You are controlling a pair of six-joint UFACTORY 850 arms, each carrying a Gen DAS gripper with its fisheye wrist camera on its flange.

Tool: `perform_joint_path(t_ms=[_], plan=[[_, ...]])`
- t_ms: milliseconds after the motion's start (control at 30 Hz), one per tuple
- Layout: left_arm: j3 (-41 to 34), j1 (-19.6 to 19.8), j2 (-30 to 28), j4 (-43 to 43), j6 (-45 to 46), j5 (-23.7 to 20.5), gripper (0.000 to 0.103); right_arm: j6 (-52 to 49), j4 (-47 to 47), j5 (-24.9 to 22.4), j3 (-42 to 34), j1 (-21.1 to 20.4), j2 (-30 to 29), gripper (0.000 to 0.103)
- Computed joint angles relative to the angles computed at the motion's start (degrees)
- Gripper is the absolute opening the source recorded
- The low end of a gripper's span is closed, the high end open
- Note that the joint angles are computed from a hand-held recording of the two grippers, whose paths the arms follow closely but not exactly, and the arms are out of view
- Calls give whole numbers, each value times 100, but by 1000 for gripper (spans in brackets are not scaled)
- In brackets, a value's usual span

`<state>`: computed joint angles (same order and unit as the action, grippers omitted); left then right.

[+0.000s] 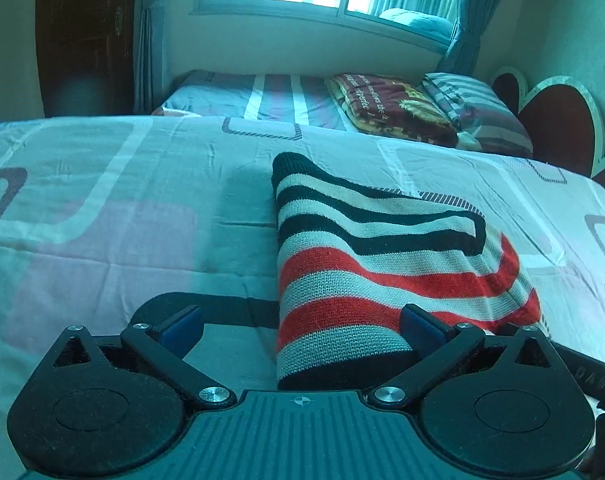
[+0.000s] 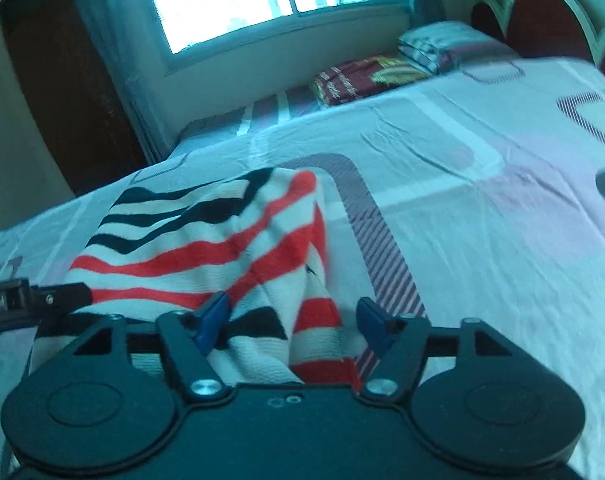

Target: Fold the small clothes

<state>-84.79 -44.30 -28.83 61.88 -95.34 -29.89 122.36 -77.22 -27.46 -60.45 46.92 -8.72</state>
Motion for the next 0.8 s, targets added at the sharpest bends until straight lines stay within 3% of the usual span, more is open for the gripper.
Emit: perform_joint_path(t_ms=[167,367,600,800], plan=[[-77,-11,-9,-167,156,-125,103,-680,415,-459,-259,172,-122,69],[111,-130,208,16,2,-266,103,-628,185,-926,-187,447,99,62],[427,-266,463,-84,18,-207,103,-563,-144,-1268,-21,790,385,50],[740,-388,572,-378,279,-116,103,-802,-186,-1446,132,1111,577,47]])
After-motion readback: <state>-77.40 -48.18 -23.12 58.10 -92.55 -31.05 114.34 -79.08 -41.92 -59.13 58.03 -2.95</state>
